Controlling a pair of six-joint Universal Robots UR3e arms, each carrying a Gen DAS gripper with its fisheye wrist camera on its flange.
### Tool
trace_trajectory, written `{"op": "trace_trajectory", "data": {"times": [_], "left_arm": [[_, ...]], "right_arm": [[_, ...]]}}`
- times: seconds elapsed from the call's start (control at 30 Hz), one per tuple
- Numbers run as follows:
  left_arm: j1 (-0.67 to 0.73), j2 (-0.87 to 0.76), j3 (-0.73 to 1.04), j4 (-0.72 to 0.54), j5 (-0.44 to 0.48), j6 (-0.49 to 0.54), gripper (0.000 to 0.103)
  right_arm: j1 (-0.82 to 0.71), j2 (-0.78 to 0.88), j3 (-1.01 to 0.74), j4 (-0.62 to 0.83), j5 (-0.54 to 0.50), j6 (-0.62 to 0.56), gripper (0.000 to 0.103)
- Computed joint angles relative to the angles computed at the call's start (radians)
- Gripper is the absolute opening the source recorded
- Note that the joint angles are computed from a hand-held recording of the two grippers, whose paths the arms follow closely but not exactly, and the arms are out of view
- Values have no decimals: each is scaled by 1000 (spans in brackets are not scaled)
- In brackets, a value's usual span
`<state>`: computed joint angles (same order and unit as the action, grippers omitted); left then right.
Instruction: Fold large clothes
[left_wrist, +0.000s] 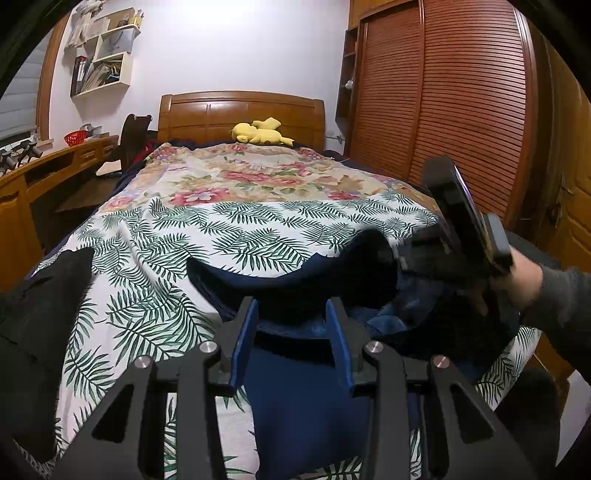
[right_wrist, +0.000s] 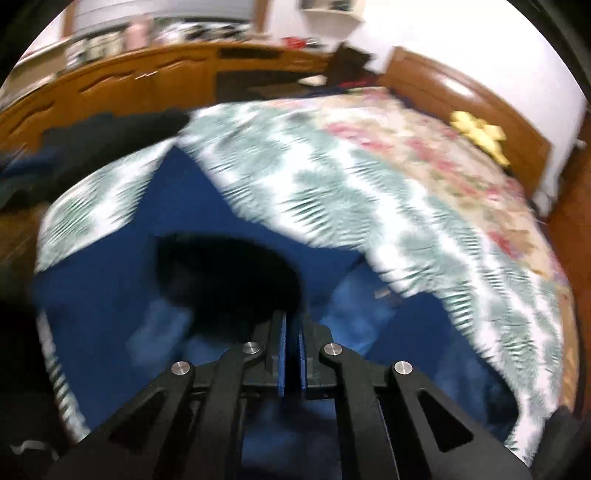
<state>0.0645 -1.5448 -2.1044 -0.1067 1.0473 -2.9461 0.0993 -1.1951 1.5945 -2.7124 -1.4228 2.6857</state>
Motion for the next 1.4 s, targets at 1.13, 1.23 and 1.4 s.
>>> {"op": "trace_trajectory", "data": {"times": [1.13,1.23,1.4], "left_arm": [[-13,-21,11,-3,32,8,37],[-8,-20,7,0,29,6,37],[-14,-28,12,-2,35,6,37]], "right_arm": [[21,-151,180,165,139,26,5],[6,-110,142,154,136,-12,1],[7,37,-77,106,12,8,0]]}}
